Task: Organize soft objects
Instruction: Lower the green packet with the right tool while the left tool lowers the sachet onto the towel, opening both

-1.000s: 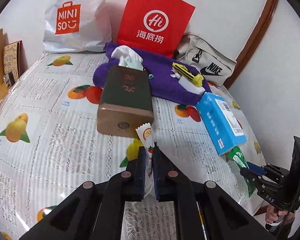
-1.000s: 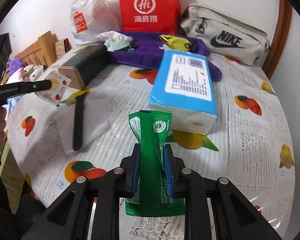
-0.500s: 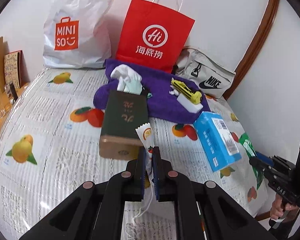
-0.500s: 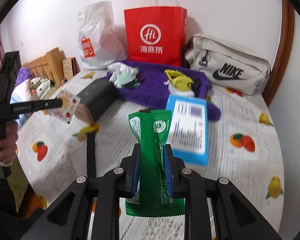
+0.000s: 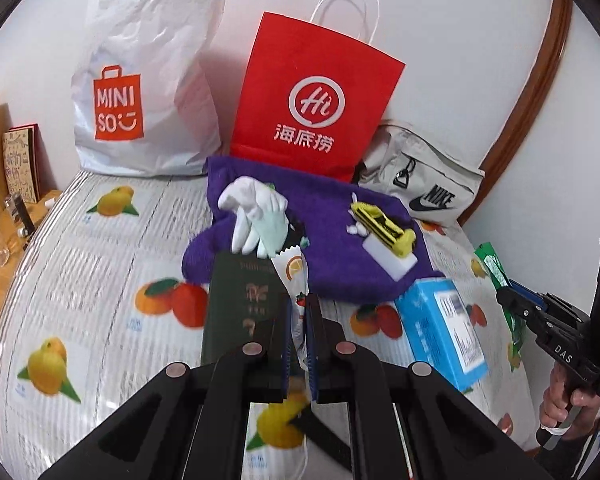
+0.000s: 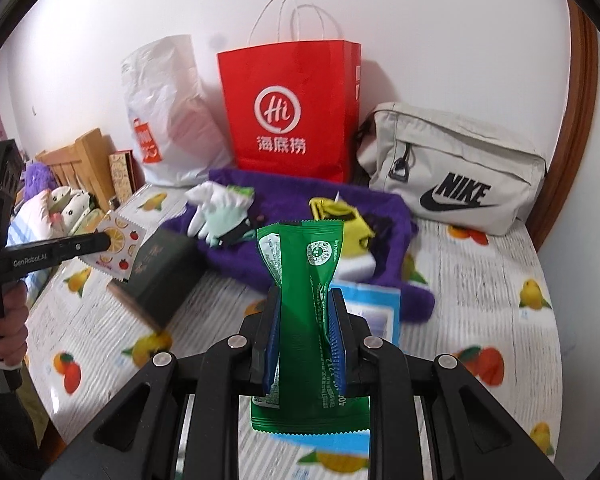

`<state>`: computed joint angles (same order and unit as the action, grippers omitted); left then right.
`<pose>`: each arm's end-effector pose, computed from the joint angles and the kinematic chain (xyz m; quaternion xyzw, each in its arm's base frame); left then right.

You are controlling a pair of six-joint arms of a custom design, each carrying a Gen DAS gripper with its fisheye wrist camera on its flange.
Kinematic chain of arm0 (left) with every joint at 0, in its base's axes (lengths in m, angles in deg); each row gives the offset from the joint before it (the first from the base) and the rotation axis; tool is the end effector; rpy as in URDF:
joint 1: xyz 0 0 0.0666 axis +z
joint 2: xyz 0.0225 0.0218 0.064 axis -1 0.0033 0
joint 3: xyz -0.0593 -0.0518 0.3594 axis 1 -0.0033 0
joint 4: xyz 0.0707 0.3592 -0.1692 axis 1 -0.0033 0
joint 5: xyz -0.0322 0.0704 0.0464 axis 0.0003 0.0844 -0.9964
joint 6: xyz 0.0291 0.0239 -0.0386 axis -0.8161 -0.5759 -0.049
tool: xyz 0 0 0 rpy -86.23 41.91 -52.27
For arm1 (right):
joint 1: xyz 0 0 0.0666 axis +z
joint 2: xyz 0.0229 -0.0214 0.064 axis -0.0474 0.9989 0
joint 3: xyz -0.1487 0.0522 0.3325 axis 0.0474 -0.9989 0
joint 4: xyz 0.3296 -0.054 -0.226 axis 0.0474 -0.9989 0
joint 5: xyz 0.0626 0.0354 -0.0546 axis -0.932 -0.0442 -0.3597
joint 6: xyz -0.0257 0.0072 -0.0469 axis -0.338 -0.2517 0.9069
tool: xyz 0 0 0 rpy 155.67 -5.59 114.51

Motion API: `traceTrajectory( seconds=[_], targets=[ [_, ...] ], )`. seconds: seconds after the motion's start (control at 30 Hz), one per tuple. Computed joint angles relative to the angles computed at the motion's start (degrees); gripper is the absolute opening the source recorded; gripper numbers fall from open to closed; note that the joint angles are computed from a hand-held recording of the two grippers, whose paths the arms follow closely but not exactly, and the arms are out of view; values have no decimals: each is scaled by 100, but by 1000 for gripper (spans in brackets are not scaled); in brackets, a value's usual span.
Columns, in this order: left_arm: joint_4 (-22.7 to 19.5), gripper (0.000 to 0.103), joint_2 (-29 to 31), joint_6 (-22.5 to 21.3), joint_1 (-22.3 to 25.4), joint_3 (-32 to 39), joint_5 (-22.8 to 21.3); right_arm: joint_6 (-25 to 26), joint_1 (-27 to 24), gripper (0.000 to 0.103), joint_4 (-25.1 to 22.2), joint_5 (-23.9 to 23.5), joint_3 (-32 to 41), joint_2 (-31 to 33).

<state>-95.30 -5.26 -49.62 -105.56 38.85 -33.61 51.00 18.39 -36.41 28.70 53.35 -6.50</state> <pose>0.3688 -0.1176 0.5347 0.1734 0.8989 -0.2237 0.3346 0.2596 0.0898 0.5359 0.0485 0.9175 0.0214 0.3941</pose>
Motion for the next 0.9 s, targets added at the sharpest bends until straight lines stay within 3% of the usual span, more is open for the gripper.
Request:
traceTrajectory(
  seconds=[0.37, 0.9],
  targets=[
    [86, 7, 1019, 137, -112, 895, -121, 610, -971, 22, 469, -604, 484, 959],
    [-408, 7, 2421, 145, -343, 2191, -244, 1175, -1741, 23, 737, -1115, 1111, 2342]
  ],
)
